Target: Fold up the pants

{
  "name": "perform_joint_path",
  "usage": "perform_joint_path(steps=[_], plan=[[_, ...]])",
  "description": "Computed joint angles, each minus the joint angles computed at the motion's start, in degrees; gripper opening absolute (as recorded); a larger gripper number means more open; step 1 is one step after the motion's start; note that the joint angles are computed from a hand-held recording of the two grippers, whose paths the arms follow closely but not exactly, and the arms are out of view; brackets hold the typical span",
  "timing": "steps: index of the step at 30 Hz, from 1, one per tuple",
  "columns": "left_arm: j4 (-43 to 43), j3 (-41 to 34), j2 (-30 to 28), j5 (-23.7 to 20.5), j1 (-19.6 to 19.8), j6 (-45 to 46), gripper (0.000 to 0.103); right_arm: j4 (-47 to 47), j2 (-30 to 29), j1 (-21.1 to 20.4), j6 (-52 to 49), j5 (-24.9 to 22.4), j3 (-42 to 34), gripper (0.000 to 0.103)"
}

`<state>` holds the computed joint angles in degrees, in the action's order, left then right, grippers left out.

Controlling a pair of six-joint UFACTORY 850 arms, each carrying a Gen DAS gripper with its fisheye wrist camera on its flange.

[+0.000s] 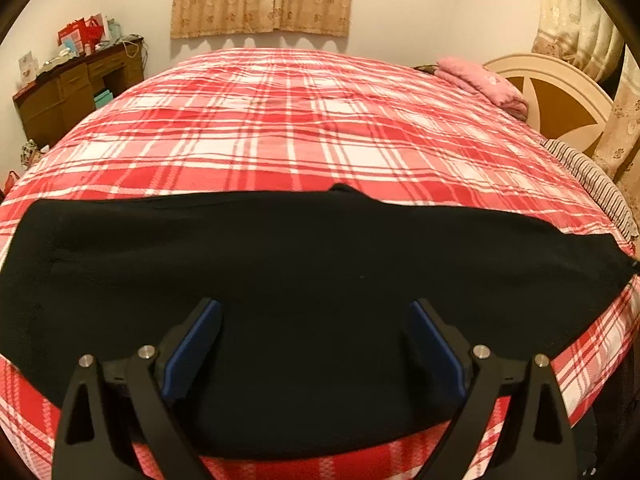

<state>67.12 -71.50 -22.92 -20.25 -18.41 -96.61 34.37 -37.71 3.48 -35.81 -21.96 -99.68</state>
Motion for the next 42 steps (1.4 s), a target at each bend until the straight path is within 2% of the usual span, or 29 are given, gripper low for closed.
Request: perform_joint_path(steps=[3, 8, 15, 19, 24, 27, 32, 36, 37, 38, 39, 40, 42], plan=[[2.15, 1.02, 0.61, -1.24, 0.19, -2.29, 0.097, 9.6, -0.14, -4.09, -1.15, -3.54, -1.37, 0.058], [5.39, 2.26, 1.18, -2.02, 0.43, -5.73, 0.097, 14.24, -0.92, -8.51, 2.55, -7.27, -3.02, 0.058], [4.71, 1.73, 0.66, -2.86, 0.13, -4.39, 0.098, 20.37, -4.44, -11.47, 4.28, -12.57, -6.45, 0.058], [4.45, 1.88, 0.85, -2.48, 0.28, -4.45, 0.098, 18.98, -5.61, -11.24, 4.94, -11.78, -8.5, 0.058], [3.71, 1.15, 0.15, -3.5, -0.11, -3.21, 0.101, 16.48, -9.86, -11.1, 5.93, -14.21, -14.57, 0.058], [3.47, 0.96, 0.03, -3.63, -0.14, -3.09, 0.101, 13.59, -13.36, -10.9, 7.54, -17.27, -20.35, 0.058], [3.34, 0.43, -0.48, -3.85, -0.23, -2.94, 0.103, 7.71, -20.24, -10.42, 10.39, -24.93, -32.21, 0.057], [3.32, 0.33, -0.58, -3.97, -0.22, -2.74, 0.103, 7.3, -24.45, -10.62, 11.23, -31.19, -39.45, 0.043], [3.25, 0.35, -0.55, -3.99, -0.21, -2.6, 0.103, 7.49, -24.32, -10.63, 10.82, -31.14, -39.01, 0.04], [3.23, 0.34, -0.53, -3.95, -0.22, -2.55, 0.103, 7.51, -24.01, -10.62, 10.28, -31.02, -38.44, 0.027], [3.33, 0.37, -0.53, -3.8, -0.21, -2.75, 0.103, 8.13, -24.22, -10.72, 10.15, -31.38, -38.65, 0.019], [3.46, 0.42, -0.51, -3.66, -0.18, -2.93, 0.103, 10.41, -23.59, -11.04, 9.25, -31.4, -37.35, 0.019], [3.98, 0.66, -0.34, -3.13, -0.07, -3.52, 0.103, 13.21, -20.48, -11.12, 6.56, -28.48, -32.36, 0.014]])
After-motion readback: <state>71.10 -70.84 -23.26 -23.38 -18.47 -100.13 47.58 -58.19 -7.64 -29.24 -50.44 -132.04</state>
